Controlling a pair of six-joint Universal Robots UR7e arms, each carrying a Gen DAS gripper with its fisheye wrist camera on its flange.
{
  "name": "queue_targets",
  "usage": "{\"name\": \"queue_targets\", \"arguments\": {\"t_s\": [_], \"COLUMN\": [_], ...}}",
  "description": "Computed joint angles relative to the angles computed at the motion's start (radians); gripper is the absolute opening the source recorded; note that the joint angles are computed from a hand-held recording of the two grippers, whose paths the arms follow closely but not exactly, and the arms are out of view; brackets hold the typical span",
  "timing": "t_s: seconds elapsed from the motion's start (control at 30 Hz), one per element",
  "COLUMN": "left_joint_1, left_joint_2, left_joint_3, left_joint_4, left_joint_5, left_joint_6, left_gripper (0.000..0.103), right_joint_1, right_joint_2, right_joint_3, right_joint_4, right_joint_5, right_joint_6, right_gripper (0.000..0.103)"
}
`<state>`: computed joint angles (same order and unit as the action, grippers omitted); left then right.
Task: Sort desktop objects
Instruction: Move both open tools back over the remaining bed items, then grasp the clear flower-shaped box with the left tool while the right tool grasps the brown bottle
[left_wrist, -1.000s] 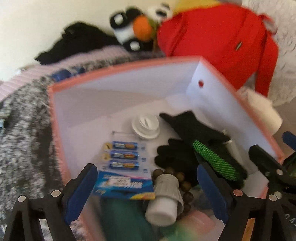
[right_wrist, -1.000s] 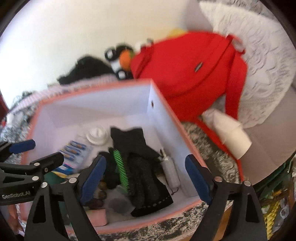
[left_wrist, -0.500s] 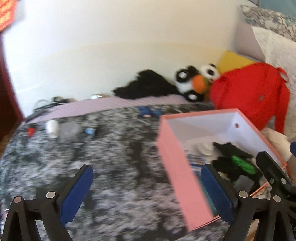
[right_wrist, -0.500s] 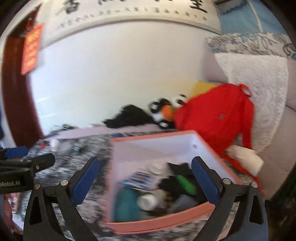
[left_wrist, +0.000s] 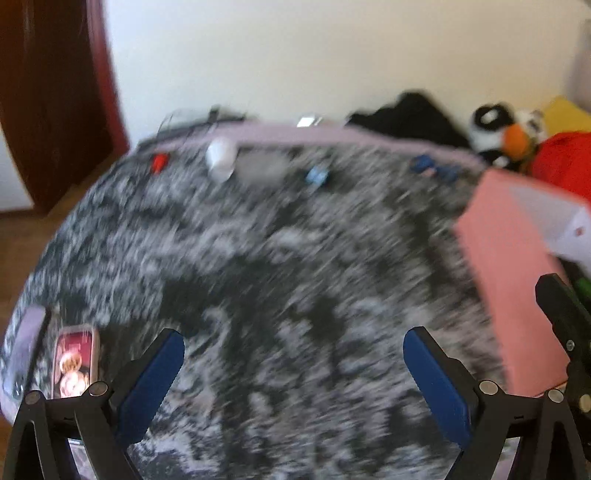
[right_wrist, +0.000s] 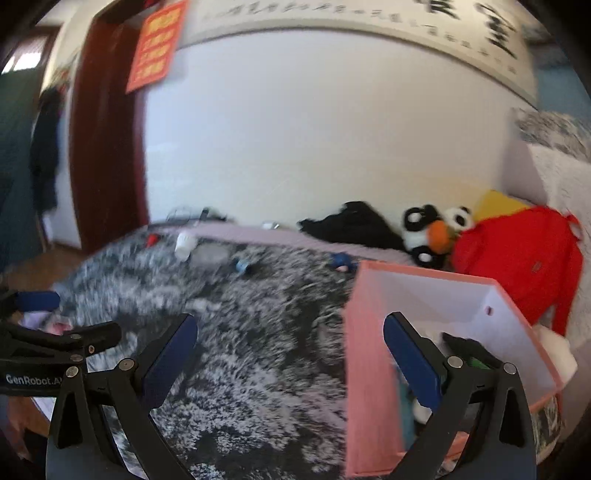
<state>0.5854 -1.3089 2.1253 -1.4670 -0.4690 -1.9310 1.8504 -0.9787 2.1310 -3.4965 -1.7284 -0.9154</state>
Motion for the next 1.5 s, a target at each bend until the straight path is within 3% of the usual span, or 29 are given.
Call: {"name": "queue_targets", "arguments": {"t_s": [0.07, 0.17, 0.3, 0.57, 0.73, 0.8, 0.93, 1.1, 1.3, 1.5], "left_joint_1": [0.043, 0.131, 0.233, 0.357, 0.423, 0.450, 0.492, 0.561, 0.643, 0.701], "left_joint_2": [-0.020, -0.032, -0.031, 0.012, 0.058, 0.081, 0.128, 0.178, 0.251, 0.376], "left_joint_3": [0.039, 0.080, 0.095, 0.069, 0.048, 0.046, 0.021, -0.047, -0.192, -0.378], "left_joint_4": [-0.069, -0.183, -0.369, -0.671, -0.911, -1.075, -1.282, -1.441, -1.560, -1.635], "left_joint_5": [-0.005, 0.007, 0.012, 0.040, 0.047, 0.024, -0.001, -0.052, -0.100, -0.070], "left_joint_6": [0.030, 0.099, 0.236, 0.497, 0.723, 0.859, 1.064, 1.250, 1.487, 1.743], "left_gripper": [0.099, 0.099, 0.098, 0.098, 0.098, 0.098, 0.098, 0.098, 0.098, 0.099], "right_joint_1": [0.004, 0.011, 0.022, 0.016, 0.020, 0.022, 0.024, 0.030, 0.015, 0.033], "right_joint_2": [0.076, 0.163, 0.265, 0.393, 0.467, 0.500, 0.559, 0.655, 0.760, 0.888], "right_joint_3": [-0.027, -0.111, -0.208, -0.404, -0.515, -0.563, -0.656, -0.796, -1.003, -1.233], "right_joint_4": [-0.003, 0.119, 0.173, 0.333, 0.341, 0.344, 0.382, 0.440, 0.620, 0.743], "right_joint_5": [-0.030, -0.081, -0.122, -0.150, -0.177, -0.197, -0.215, -0.263, -0.251, -0.263], "right_joint_6": [-0.010, 0.061, 0.098, 0.233, 0.200, 0.185, 0.178, 0.160, 0.272, 0.225], "right_gripper": [0.102, 0.102, 0.102, 0.102, 0.102, 0.102, 0.102, 0.102, 0.101, 0.101]}}
